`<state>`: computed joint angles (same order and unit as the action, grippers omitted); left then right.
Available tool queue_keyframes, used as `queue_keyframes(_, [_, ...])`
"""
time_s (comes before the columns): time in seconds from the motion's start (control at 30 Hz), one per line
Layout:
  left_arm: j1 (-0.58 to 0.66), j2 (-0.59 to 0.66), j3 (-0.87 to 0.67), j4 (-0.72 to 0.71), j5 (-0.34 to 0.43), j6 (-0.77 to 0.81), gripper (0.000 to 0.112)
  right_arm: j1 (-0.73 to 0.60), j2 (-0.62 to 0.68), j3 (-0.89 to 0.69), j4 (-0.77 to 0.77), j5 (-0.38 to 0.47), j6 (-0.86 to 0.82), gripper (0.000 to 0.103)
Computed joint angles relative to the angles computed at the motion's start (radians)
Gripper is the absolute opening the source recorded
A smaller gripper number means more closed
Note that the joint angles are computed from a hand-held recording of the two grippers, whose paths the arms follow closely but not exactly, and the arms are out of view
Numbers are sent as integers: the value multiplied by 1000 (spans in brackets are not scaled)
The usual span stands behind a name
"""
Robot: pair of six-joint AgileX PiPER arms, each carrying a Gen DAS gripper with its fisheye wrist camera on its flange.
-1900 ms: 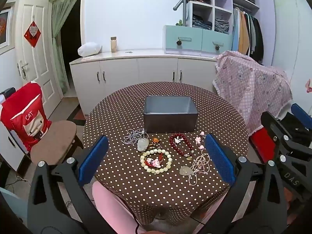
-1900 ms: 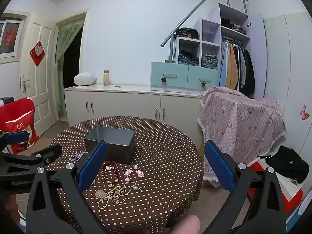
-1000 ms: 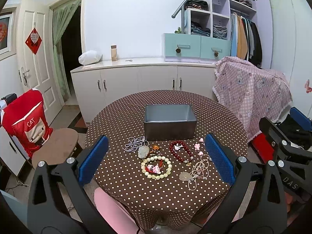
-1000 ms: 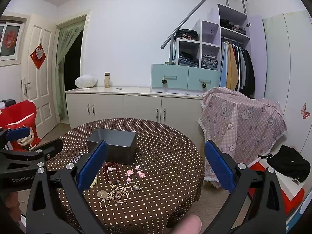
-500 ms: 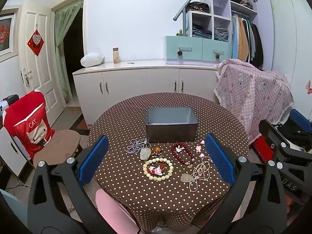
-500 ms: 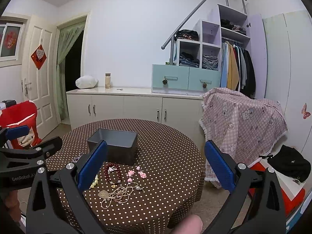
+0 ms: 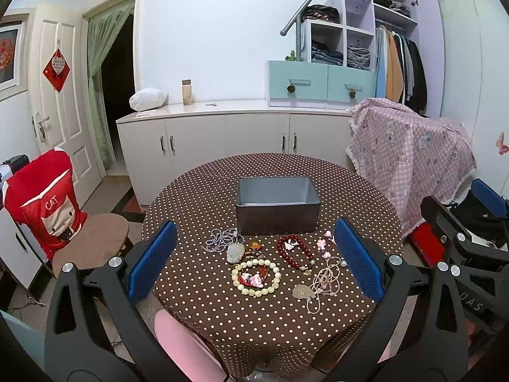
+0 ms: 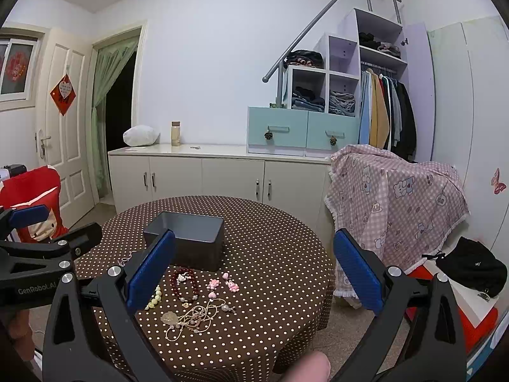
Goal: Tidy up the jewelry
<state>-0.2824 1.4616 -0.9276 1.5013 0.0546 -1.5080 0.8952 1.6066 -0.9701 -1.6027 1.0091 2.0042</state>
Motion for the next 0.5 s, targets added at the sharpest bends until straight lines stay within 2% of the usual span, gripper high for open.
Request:
queue_keyframes(0.03, [0, 0, 1, 32, 0, -31, 97, 0, 0, -1, 1, -1, -1, 95])
queue_keyframes(0.27, [-1, 0, 1, 3, 8, -2, 97, 3, -1, -8, 9, 0, -10, 95])
queue_keyframes(0.33, [-6, -2, 5, 75, 16, -73, 97, 7, -3, -11, 12, 5, -14, 95])
queue_keyframes(0.5, [-9, -2, 5, 98, 18, -96, 97, 8, -3, -9, 12, 5, -13, 95])
